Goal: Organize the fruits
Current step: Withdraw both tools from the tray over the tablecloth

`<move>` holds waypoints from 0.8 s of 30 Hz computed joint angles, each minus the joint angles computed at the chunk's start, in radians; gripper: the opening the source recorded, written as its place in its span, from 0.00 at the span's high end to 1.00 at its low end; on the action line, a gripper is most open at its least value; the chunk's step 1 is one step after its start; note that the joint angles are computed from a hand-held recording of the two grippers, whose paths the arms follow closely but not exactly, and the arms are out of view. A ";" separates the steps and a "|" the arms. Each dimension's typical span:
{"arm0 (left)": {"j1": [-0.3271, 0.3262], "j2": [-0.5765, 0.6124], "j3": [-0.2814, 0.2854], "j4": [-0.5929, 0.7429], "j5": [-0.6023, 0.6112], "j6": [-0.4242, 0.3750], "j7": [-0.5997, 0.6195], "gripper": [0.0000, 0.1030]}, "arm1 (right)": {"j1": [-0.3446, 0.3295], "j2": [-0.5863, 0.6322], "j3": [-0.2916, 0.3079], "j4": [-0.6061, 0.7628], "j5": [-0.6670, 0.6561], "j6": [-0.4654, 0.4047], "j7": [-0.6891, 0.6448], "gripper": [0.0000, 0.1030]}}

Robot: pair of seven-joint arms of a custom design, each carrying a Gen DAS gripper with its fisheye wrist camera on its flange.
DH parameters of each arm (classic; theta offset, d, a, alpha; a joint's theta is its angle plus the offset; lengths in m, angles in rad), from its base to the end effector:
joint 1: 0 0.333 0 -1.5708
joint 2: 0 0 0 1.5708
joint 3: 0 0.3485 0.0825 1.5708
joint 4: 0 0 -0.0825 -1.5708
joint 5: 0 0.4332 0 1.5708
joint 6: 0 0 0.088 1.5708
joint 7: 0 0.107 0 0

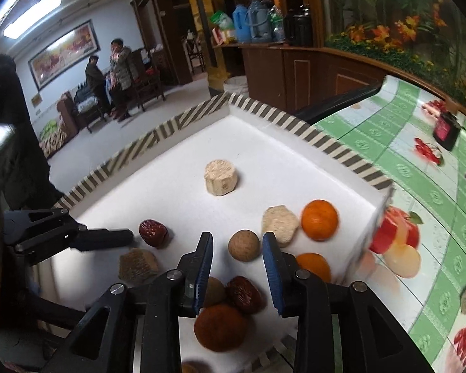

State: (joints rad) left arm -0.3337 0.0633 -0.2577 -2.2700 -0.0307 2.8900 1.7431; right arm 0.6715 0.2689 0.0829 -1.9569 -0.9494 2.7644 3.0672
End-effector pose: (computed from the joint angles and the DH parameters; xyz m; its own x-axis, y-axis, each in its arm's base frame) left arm 0.5046 -0.3352 0.3929 -0.6554 -0.7535 -0.0530 -0.6220 0.5782 -0.5280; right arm 0.4782 0.4923 0.3892 0.1156 -0.9779 -0.1744 -0.7621 0.0253 -0.6470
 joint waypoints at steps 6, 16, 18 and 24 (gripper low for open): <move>-0.009 -0.018 0.005 -0.018 0.071 0.034 -0.066 0.41 | 0.007 -0.097 -0.006 -0.097 -0.135 0.012 0.186 0.69; -0.033 -0.048 -0.041 -0.022 -0.118 0.059 0.077 0.41 | -0.073 -0.321 0.113 -0.338 -0.193 -0.110 0.409 0.69; -0.045 -0.045 -0.050 -0.014 -0.158 0.052 0.107 0.41 | -0.088 -0.366 0.135 -0.392 -0.148 -0.146 0.419 0.69; -0.078 -0.039 -0.067 0.002 -0.185 0.048 0.140 0.41 | -0.128 -0.481 0.181 -0.521 -0.059 -0.193 0.437 0.69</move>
State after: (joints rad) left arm -0.4114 0.0241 -0.3247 -2.2683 -0.2158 2.9376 1.8828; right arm 0.5433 -0.2119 0.2644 -2.4775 -1.0084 2.5719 3.5037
